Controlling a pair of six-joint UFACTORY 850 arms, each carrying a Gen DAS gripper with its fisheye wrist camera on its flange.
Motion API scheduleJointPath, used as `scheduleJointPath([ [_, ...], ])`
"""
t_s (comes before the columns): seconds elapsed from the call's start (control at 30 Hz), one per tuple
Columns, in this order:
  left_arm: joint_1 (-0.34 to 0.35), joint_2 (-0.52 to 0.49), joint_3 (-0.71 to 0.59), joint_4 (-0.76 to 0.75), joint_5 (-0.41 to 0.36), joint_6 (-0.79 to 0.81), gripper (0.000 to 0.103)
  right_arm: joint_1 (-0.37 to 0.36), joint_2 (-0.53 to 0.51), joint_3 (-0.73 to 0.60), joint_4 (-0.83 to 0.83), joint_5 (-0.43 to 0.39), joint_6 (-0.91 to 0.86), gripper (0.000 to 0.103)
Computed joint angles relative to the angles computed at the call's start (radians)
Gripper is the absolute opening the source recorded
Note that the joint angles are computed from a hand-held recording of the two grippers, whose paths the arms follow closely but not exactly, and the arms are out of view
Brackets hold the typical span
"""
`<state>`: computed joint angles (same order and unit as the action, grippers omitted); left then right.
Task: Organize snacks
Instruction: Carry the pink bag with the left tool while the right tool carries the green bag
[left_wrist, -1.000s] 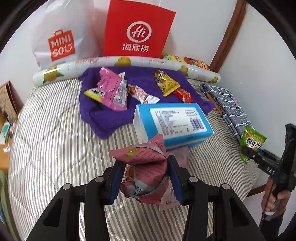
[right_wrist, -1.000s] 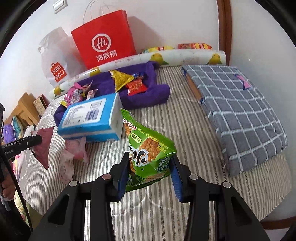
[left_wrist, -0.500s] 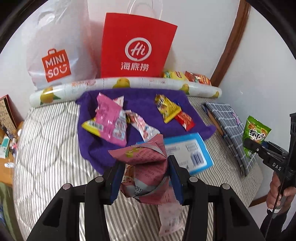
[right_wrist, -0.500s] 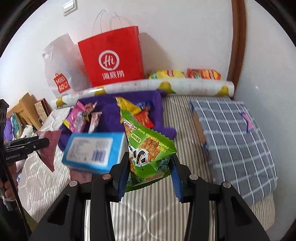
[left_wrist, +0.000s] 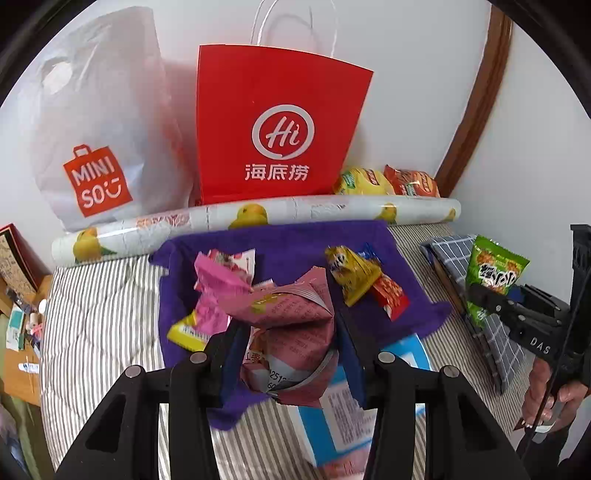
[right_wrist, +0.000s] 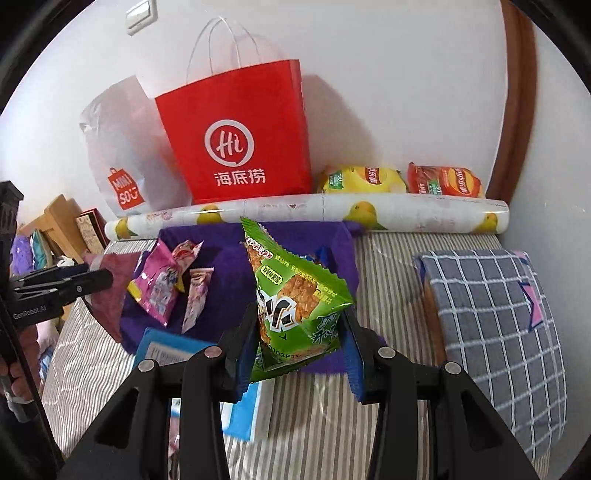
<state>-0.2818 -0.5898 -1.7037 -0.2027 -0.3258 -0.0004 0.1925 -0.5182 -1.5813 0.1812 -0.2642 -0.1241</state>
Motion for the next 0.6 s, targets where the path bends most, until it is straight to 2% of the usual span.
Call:
scheduleJointPath([
  [0.17, 0.014, -0.073, -0.102, -0.047, -0.031, 0.027, 0.045, -0.007, -0.082, -0.1, 0.062, -0.052, -0.062, 0.041],
  [0.43, 0.029, -0.199, -0.289, -0.049, -0.098, -0.006, 0.045, -0.003, -0.244, -0.302, 0.234, -0.193, -0.246, 0.041],
  [0.6, 0.04, -0.285, -0.415, -0.063, -0.147, -0.016, 0.045, 0.01, -0.326, -0.4, 0.229, -0.259, -0.272, 0.041],
])
